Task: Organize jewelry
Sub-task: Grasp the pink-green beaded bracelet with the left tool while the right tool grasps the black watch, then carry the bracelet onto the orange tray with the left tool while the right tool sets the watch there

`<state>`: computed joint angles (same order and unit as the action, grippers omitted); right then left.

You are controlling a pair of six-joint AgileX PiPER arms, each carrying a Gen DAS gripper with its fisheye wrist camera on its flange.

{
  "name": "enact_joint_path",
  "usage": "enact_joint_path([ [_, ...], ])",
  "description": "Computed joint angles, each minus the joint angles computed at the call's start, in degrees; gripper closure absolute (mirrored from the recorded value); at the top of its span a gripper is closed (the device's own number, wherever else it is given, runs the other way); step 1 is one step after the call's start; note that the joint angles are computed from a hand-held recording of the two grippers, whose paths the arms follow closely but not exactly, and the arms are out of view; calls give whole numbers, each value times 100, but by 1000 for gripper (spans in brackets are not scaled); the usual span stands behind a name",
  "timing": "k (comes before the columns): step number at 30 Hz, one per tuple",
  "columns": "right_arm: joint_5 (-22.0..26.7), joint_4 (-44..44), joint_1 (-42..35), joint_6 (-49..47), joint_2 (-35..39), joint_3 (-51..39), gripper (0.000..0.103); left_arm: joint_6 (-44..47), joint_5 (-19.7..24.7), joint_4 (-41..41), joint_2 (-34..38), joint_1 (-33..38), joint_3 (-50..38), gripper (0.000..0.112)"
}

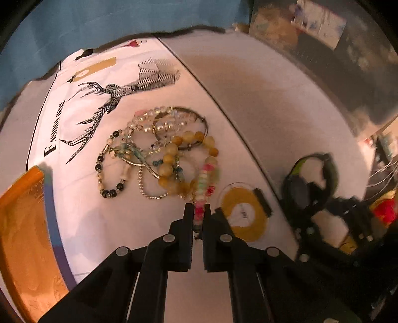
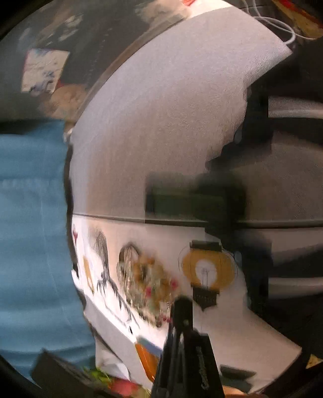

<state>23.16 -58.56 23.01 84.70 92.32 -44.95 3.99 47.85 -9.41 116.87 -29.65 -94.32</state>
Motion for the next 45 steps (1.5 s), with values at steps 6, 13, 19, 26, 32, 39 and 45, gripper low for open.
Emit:
enact_joint_path([
  [6, 40, 239, 89, -30, -411, 158, 60, 594, -445, -632, -853, 372, 896, 108],
  [13, 557, 662, 544, -262, -910, 161, 60, 1140, -465, -1152, -1926, 844, 1768, 108],
  [19, 1341, 856, 1566, -154, -1289, -78, 60, 1389, -515, -1148, -3269, 1332, 2750, 108],
  [26, 2382, 927, 3235, 146, -1117, -777, 60, 2216, -208, -1459, -4951, 2539, 3919, 108],
  [32, 2913, 1032, 4296, 298, -563, -1544, 60, 3792, 636, -2433, -5883, 4360, 4528, 108],
  [39, 3285, 1155, 4834, 99, -10, -2321, 60, 5266, 1467, -3242, -5967, 6090, 4689, 108],
  [45, 3285, 1433, 4722, -451, 425, -2899, 60, 5642, 1381, -3448, -5594, 6469, 4656, 108],
])
